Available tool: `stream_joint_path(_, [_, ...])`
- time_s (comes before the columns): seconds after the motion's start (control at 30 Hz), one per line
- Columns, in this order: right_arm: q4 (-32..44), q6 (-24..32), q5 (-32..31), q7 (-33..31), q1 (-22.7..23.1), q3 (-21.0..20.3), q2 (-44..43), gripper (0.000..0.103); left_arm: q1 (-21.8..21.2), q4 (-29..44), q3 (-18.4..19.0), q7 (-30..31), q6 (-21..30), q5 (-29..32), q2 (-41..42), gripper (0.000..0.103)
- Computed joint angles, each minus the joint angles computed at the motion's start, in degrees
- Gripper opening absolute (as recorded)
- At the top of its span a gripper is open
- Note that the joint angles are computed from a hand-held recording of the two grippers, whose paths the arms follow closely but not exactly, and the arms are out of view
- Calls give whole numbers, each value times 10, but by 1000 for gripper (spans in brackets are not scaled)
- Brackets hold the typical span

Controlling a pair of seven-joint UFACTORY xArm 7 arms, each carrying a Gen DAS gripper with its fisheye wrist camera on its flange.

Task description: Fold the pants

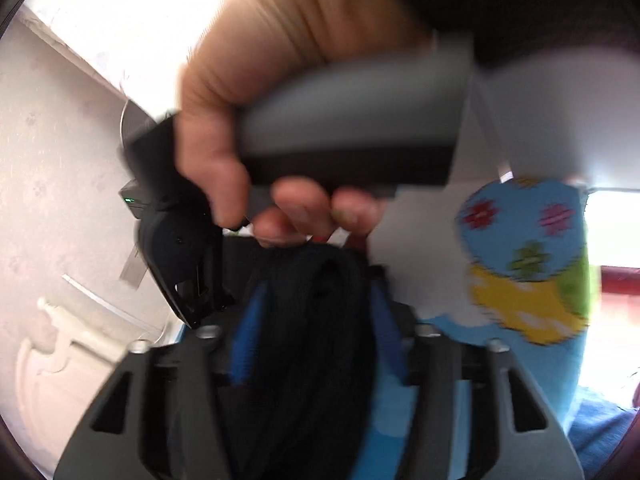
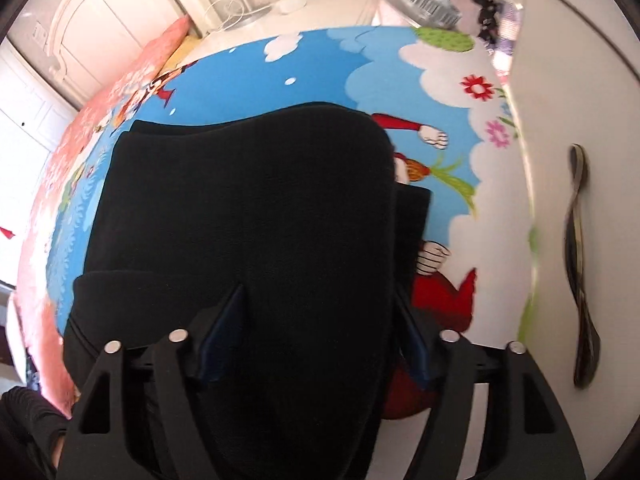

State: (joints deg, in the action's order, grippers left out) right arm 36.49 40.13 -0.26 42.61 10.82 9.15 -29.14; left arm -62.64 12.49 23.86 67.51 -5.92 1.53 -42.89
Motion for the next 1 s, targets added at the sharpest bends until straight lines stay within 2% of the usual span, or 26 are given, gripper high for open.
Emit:
stream_joint_path(0.03, [3,12,-15,12,-8,11,-3,73,-18,3,35,15,57,3,-48,61])
stream_joint_path(0.07, [6,27,-29,22,-13,20,-7,76,-13,9,52,17,117,-11,-94,61])
stream_joint_path(0.13, [27,76,-56,57,-23,43,-16,78,17,51,82,12,237,-48,-156,63])
stream_joint_path(0.17, [32,97,-69,72,-19,46,-22,78,36,81,93,5,286,-58,-161,64])
stream_joint_path(0.2, [55,141,-91,96,-31,72,-25,78,59,105,107,4,312,-74,-158,64])
stream_joint_path(0.27, [94,202,-145,128,-34,106,-27,80,98,130,143,22,330,-85,-156,64])
stream_joint_path(0.33, [125,204,-172,143,-18,122,-26,82,141,136,167,48,303,-77,-126,64])
stream_joint_path(0.37, [144,179,-172,138,-4,120,-13,82,168,131,159,48,312,-76,-124,63])
stream_joint_path(0.4, [162,163,-175,130,4,119,6,82,181,137,166,56,315,-75,-105,61])
stream_joint_path(0.43, [181,149,-177,121,11,117,29,82,193,135,169,65,302,-74,-87,55])
stream_joint_path(0.5, [240,110,-166,86,37,96,115,82,197,124,175,93,264,-77,-66,51])
stream_joint_path(0.53, [282,112,-170,73,77,61,171,82,200,119,168,99,254,-82,-63,46])
stream_joint_path(0.57, [337,131,-163,52,93,47,231,79,202,115,158,102,240,-83,-44,39])
stream_joint_path(0.6, [387,131,-146,19,86,51,291,74,209,108,140,101,221,-84,-25,22])
stream_joint_path(0.63, [445,146,-134,-4,90,47,351,62,203,98,136,113,183,-88,-13,16])
stream_joint_path(0.67, [491,172,-146,-5,79,66,393,58,196,95,141,131,169,-91,-8,13])
stream_joint_path(0.7, [551,206,-172,-17,91,64,448,56,201,86,138,149,161,-88,-10,11])
stream_joint_path(0.73, [595,254,-200,-16,113,54,485,48,205,75,135,174,150,-82,-17,9])
stream_joint_path(0.77, [622,284,-222,-7,137,28,517,47,212,68,134,199,159,-75,-29,9])
stream_joint_path(0.83, [615,276,-239,1,143,15,524,48,228,51,140,248,166,-66,-46,7])
stream_joint_path(0.93, [588,261,-273,31,177,-15,510,51,232,36,148,293,148,-71,-40,6])
stream_joint_path(1.0, [574,255,-280,54,189,-32,501,53,245,-6,149,349,126,-59,-79,5])
